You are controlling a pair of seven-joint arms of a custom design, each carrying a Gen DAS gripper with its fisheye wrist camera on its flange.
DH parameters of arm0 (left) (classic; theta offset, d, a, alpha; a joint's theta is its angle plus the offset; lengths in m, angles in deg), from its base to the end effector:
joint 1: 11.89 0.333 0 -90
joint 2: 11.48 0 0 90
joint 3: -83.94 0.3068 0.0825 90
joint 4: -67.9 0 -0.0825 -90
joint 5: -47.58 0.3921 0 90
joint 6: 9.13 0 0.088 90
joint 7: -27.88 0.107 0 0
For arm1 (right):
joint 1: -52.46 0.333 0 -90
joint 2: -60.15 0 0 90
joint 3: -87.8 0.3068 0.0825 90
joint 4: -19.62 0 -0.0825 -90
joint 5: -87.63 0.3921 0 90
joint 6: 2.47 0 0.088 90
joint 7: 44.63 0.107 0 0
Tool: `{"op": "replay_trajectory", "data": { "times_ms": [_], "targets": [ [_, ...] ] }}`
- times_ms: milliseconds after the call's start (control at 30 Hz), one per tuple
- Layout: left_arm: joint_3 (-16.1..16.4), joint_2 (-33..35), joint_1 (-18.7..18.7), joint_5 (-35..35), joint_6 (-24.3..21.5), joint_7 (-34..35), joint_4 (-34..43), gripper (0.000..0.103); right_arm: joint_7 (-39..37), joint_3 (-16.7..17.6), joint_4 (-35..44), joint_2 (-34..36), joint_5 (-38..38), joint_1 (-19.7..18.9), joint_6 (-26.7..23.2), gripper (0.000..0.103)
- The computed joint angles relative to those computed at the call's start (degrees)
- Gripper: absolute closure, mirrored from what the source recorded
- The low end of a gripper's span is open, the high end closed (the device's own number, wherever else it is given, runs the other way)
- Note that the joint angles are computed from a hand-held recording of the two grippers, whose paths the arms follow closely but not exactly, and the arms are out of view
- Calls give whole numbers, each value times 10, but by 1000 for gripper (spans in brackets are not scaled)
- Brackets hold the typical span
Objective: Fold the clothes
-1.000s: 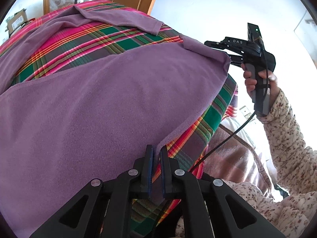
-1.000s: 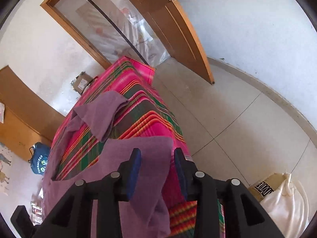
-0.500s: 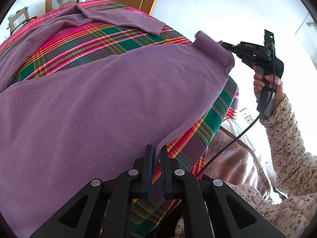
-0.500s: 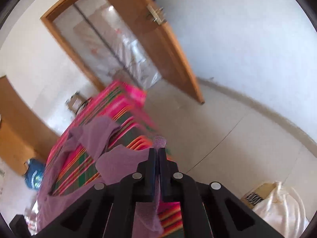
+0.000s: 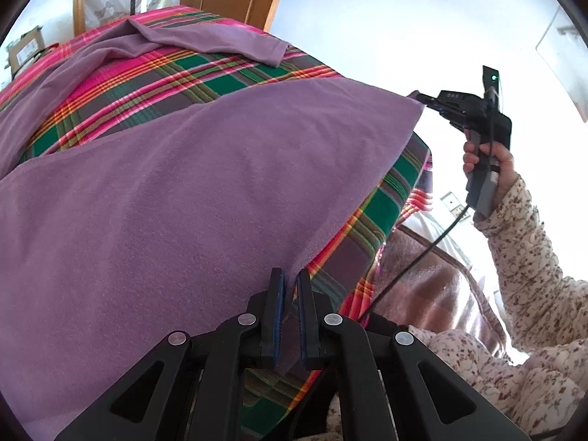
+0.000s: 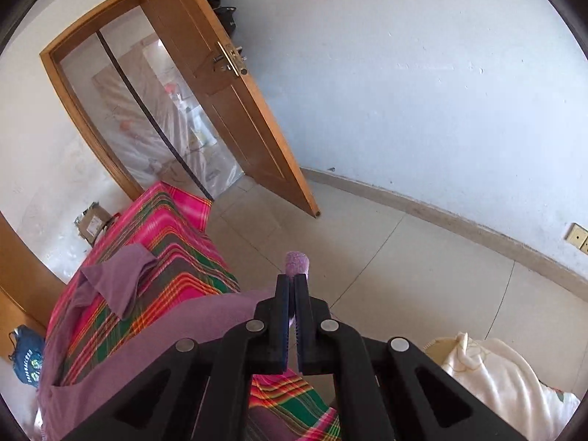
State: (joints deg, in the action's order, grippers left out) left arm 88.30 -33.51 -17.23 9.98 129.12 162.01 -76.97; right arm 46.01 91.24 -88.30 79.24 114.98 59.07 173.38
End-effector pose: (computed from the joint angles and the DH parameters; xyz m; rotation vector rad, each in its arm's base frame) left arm 0.4494 -0.0109 0.4258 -1.7172 2.4495 -0.8928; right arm 0.6707 0.0777 0.4141 -1.3648 1.8685 -0.4128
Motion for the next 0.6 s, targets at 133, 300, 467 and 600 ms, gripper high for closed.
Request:
{"op": "replay_trajectory", "data": {
  "times_ms": [133,300,467,600],
  "targets": [
    [-2,8,1,-1,-3,-5,6,96,75,-78,-1,9,-75,63,-15,100],
    [2,7,6,-15,-15,-10,8,90,117,-86,5,13,-114,68,-41,99],
    [16,-17,16,-35,-28,-5,-6,79,260,-205,-19,-9,-278,175,-33,82],
    [33,-64,37,-33,-25,-23,-30,78,312,-239,-33,-30,-389,221,-14,81]
  ]
}}
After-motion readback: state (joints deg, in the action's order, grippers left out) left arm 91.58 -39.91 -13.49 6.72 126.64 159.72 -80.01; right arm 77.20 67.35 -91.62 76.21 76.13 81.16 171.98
